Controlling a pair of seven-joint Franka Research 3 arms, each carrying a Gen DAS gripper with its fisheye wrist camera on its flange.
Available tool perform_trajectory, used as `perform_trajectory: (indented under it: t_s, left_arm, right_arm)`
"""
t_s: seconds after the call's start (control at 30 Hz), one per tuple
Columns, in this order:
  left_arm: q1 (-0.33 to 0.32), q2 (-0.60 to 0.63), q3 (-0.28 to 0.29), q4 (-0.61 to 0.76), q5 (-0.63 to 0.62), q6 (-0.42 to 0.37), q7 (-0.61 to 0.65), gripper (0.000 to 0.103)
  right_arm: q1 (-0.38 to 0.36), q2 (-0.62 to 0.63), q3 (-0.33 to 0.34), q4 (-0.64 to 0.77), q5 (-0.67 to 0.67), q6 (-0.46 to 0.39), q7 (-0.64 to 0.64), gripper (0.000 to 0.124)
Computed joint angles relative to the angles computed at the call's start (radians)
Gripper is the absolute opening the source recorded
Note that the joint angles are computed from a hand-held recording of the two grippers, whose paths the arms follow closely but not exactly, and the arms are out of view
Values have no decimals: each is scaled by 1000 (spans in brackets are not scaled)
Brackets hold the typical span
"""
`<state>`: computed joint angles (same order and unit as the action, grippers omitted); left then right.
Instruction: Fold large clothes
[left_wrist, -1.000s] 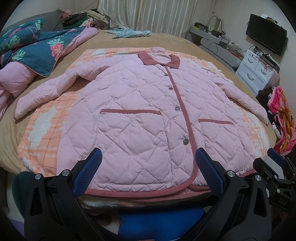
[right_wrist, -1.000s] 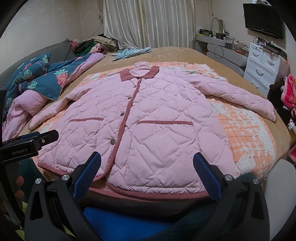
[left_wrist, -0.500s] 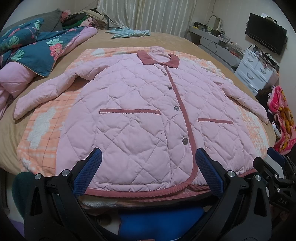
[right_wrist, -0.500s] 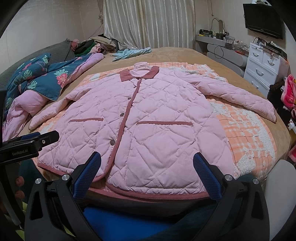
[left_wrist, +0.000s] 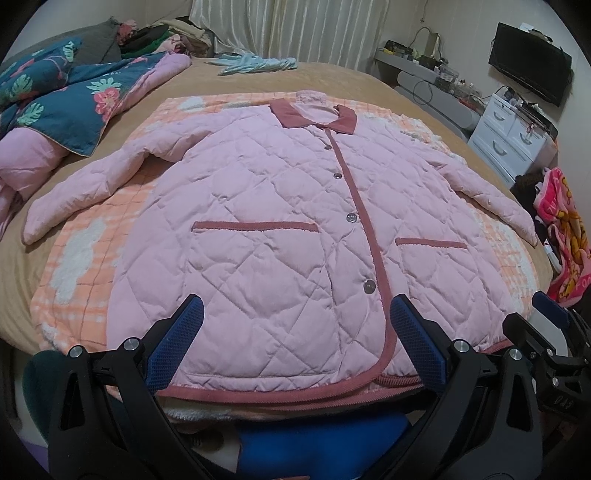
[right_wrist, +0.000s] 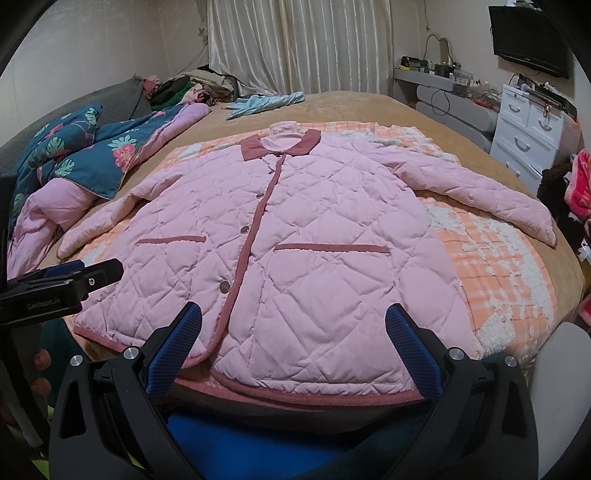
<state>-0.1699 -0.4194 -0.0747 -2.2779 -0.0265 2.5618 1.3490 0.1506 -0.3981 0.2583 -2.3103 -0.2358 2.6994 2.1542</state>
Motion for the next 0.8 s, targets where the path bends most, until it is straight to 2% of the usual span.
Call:
perform_trajectory:
  t_s: [0.37,0.8]
  left_arm:
    - [17,113,0,114,-12,-14,38,95]
    - [63,289,-27,324,-34,-52,68,95]
  right_arm:
    - [7,97,-34,100,-8,6,-45,99]
    - [40,243,-105,280,-27,-29,-89,99]
